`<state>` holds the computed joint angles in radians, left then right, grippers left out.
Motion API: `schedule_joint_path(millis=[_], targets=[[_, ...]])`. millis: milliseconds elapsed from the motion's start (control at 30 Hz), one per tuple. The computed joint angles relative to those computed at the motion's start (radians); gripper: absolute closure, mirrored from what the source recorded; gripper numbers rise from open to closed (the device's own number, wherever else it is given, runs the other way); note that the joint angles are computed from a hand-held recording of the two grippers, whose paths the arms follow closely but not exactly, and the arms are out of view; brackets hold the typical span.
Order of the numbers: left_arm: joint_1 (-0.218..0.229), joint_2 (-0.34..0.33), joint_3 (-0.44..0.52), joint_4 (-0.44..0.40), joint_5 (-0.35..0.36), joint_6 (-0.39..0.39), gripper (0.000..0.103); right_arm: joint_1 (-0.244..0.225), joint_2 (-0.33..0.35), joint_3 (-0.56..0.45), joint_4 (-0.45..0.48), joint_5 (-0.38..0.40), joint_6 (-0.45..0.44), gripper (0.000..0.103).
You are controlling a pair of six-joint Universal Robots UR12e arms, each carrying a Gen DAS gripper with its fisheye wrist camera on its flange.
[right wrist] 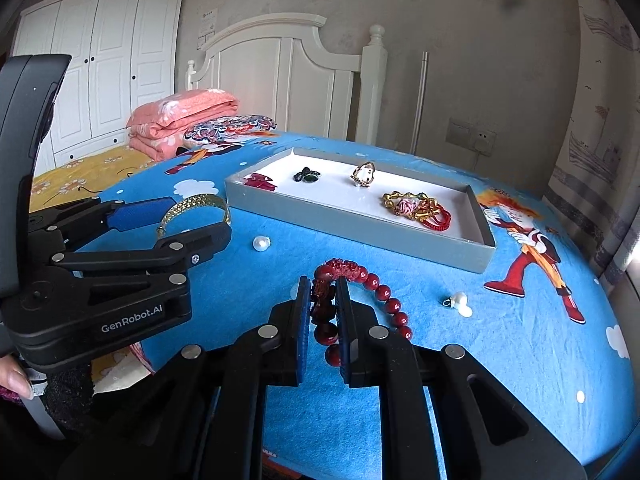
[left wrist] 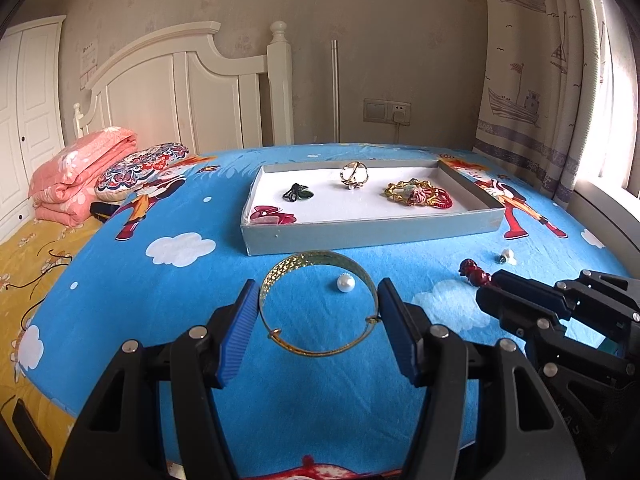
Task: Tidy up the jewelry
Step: 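Grasp the gold bangle with the left tool while the right tool lifts the bead bracelet, then carry the bangle and bead bracelet into the white tray and open both tools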
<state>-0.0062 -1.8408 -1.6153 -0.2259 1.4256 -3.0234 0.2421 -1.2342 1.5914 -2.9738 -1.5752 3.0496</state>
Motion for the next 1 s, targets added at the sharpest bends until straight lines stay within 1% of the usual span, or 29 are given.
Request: schedule_joint_path(millis=[200, 500, 833, 1000], targets=[[-0.007, 0.002, 0.000, 0.001, 0.012, 0.009, 0.044, -0.003, -0.001, 0.003, -0.014, 0.003, 0.019, 0.090], [-0.013, 0.002, 0.006, 0.012, 0.016, 0.029, 0.044, -0.005, 0.003, -0.013, -0.039, -0.028, 0.039, 0.090], [-0.022, -0.025, 0.062, 0.021, 0.017, 0.042, 0.044, -0.007, 0.031, -0.069, -0.042, -0.054, 0.036, 0.090], [-0.024, -0.046, 0.105, -0.002, 0.012, 0.029, 0.044, -0.014, 0.049, -0.104, -0.037, -0.060, 0.047, 0.090]])
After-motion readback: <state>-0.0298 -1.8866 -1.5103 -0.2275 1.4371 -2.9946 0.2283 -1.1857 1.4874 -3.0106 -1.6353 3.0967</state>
